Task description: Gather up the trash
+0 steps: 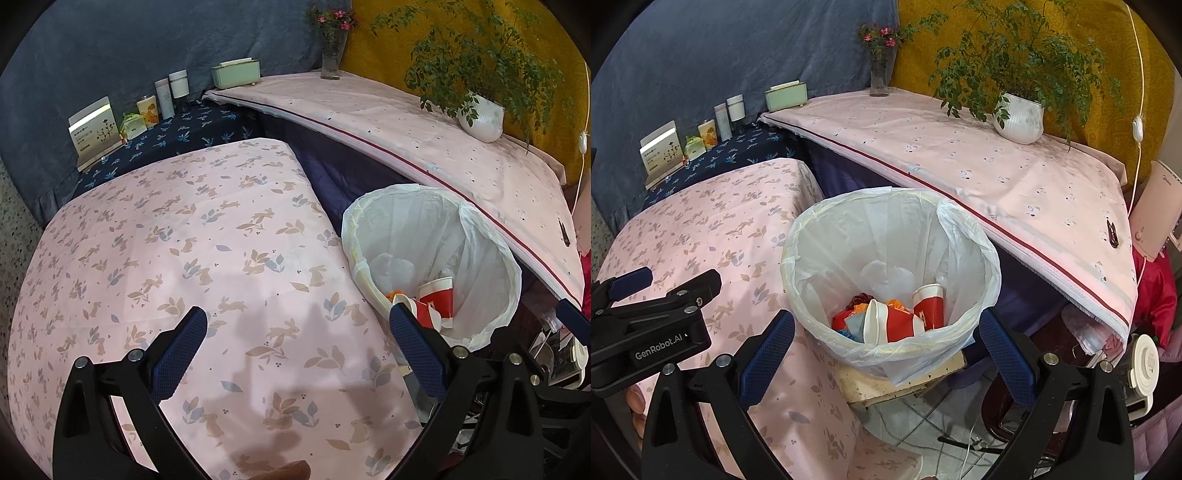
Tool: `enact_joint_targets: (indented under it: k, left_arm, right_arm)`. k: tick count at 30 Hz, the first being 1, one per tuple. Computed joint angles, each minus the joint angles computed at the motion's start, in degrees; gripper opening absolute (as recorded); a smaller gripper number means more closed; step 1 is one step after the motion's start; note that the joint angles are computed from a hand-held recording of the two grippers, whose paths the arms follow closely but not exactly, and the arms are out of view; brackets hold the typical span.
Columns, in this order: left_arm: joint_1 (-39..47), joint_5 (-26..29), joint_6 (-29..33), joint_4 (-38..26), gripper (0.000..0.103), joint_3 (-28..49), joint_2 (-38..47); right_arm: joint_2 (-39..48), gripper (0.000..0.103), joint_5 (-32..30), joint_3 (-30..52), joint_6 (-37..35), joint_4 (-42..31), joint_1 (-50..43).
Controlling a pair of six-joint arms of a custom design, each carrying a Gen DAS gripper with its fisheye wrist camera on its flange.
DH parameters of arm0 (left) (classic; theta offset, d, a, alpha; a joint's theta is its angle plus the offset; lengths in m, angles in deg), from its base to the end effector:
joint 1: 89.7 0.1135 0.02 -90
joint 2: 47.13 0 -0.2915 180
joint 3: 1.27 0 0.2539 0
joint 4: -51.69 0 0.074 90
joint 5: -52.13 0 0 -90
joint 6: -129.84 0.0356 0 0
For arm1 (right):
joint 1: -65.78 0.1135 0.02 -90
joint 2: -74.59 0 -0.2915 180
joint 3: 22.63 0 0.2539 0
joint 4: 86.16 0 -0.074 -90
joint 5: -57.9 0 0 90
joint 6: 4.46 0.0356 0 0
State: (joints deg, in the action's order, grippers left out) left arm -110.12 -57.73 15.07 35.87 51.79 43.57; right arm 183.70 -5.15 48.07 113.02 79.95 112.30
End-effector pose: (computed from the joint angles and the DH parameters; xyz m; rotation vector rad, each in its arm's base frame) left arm 0.2747 -0.0894 0.1636 -0.2321 2.4181 0.0844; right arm 0.2725 0.2639 0.1475 -0.1987 2.3455 0.0331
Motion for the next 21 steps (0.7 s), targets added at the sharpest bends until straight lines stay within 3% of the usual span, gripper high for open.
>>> enact_joint_targets:
  k: [21]
  left_arm:
    - [0.3, 0.0, -0.4, 0.5, 0.095, -1.3, 0.0]
  right_arm:
    - [0.6, 0.096, 0.5, -0.2, 0.0, -0.4, 0.4]
